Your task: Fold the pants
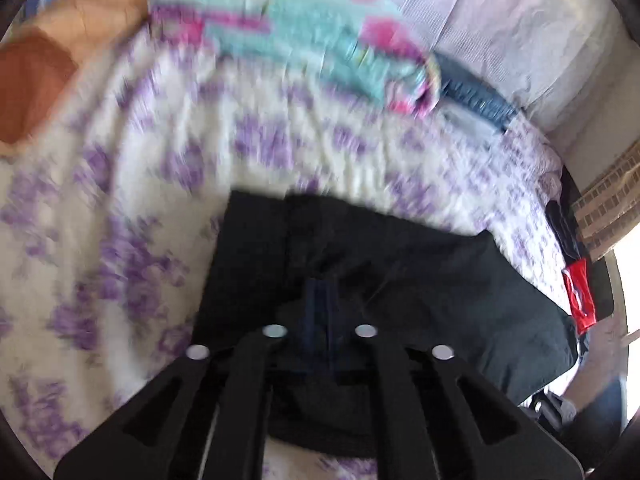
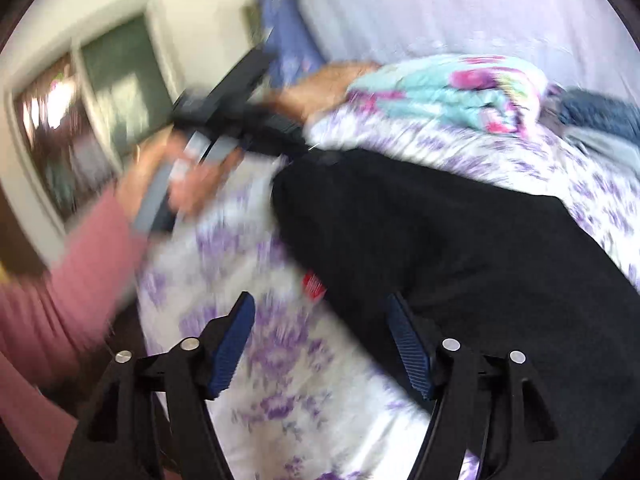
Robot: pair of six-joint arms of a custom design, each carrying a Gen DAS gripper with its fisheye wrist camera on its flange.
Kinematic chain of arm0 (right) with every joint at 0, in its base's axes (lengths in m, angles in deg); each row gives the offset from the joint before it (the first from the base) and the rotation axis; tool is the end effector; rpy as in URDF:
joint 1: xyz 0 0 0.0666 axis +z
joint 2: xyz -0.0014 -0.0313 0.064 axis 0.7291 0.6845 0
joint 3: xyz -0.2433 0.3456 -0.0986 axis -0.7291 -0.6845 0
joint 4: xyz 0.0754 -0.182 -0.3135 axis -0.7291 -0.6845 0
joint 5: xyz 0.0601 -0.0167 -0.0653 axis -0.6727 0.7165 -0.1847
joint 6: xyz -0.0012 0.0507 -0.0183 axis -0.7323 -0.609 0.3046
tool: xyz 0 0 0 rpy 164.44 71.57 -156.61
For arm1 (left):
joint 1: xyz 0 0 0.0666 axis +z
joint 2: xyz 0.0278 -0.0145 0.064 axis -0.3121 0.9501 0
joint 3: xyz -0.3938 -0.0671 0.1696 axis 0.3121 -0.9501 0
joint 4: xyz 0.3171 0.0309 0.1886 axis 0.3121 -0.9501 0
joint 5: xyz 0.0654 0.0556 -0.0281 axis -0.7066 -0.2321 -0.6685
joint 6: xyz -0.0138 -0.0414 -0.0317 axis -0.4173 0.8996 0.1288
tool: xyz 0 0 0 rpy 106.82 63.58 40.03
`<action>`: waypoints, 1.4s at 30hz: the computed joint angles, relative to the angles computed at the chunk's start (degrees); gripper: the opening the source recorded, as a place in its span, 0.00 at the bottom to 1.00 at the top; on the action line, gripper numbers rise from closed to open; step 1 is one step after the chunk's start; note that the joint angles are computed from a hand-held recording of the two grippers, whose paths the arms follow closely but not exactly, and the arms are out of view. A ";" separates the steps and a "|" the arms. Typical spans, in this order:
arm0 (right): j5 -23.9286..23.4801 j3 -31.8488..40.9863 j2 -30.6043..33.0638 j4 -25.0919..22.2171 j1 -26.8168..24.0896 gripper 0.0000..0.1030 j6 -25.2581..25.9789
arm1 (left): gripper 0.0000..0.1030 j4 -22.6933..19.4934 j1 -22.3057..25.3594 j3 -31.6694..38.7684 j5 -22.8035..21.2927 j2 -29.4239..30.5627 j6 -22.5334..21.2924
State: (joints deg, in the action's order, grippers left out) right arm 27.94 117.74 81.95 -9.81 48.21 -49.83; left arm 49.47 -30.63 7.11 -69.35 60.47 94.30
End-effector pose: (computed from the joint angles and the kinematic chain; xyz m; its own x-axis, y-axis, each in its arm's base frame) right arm 0.2571 0.0305 0.3046 -0.5588 -0.3049 -0.7712 -0.7198 0.6403 0.2683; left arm 0.3682 -0.0885 0.3351 -0.8338 -0.1807 -0.5217 0.0227 0.9329 -0.3594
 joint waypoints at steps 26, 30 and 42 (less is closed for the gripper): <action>-10.15 8.12 20.00 6.70 -76.53 0.78 -21.81 | 0.89 10.13 -42.36 12.29 -15.53 17.08 11.43; -14.94 11.11 26.15 0.65 -74.66 0.75 -18.50 | 0.90 5.48 -46.29 14.33 -21.52 20.90 9.66; -16.74 14.76 28.04 -1.80 -74.79 0.51 -18.22 | 0.90 8.10 -51.58 23.57 -21.64 25.07 11.11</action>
State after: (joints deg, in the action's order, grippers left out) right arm 11.21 132.50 109.99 -11.60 -26.58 -68.05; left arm 57.57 -82.21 30.68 -90.99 85.54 105.41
